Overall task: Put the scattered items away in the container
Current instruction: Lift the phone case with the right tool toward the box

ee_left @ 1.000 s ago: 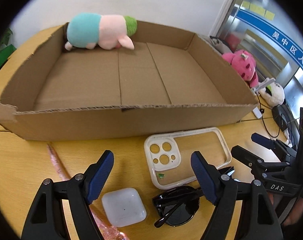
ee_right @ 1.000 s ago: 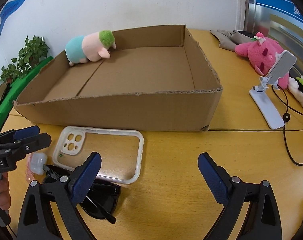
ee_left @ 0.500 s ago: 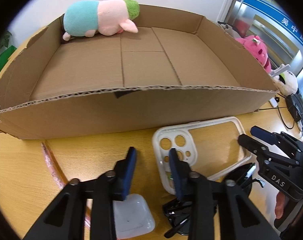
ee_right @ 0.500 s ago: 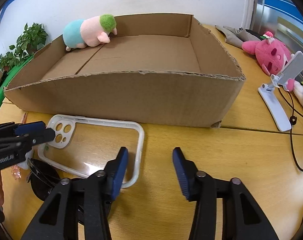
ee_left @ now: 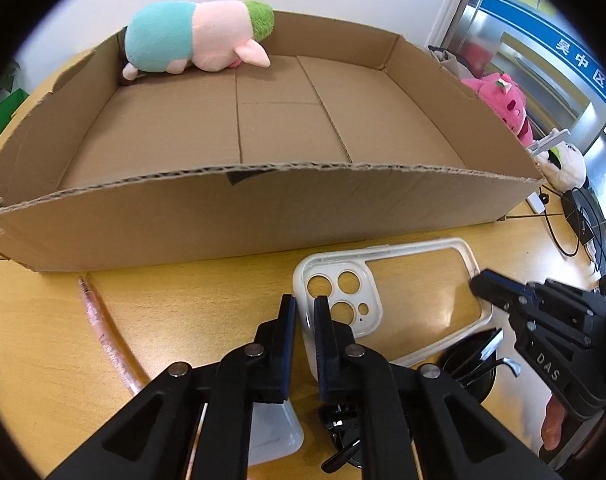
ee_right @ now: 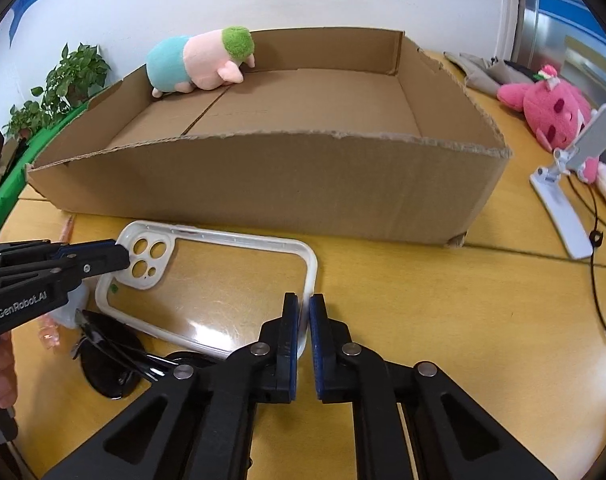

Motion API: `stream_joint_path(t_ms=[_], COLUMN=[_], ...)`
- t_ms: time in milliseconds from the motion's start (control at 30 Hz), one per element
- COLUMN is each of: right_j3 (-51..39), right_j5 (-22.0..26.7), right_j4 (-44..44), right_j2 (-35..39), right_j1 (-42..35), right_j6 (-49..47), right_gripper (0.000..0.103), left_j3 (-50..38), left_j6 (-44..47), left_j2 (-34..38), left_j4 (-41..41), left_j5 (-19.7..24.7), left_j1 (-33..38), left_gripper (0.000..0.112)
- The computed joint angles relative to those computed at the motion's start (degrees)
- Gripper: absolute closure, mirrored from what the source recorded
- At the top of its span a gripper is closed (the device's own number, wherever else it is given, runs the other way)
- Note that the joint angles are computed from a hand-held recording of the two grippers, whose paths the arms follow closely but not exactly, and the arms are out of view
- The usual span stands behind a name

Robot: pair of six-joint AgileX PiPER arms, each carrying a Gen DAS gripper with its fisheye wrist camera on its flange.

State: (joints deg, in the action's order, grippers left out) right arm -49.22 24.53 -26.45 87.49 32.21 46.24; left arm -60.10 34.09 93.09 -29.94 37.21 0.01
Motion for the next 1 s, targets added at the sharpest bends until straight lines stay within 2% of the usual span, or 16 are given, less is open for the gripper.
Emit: stream_joint_path(t_ms=[133, 467, 767, 1000], right_j3=[0.9, -1.6, -12.3, -24.2], right_j5=[2.4, 8.4, 16.4, 18.3], right_j4=[-5.1, -12.3, -21.1, -22.3], right_j2=[-2.9, -10.1, -13.4, -10.5], right_j1=[3.9, 10.3, 16.0, 16.5], right_j6=[5.9, 14.4, 17.9, 13.0], right_gripper=[0.096, 0.096, 0.096, 0.096], left_j3=[1.5, 2.2, -5.6, -13.7], left_j6=[2.6, 8.7, 11.9, 11.8], left_j2=[-4.1, -13.3, -17.3, -17.1], left_j4=[-1.9, -8.2, -14.0, -16.4], left_j5=[0.1, 4.3, 9.7, 10.8], left_j1=[1.3, 7.1, 12.6, 15.1], left_gripper=[0.105, 0.105, 0.105, 0.105])
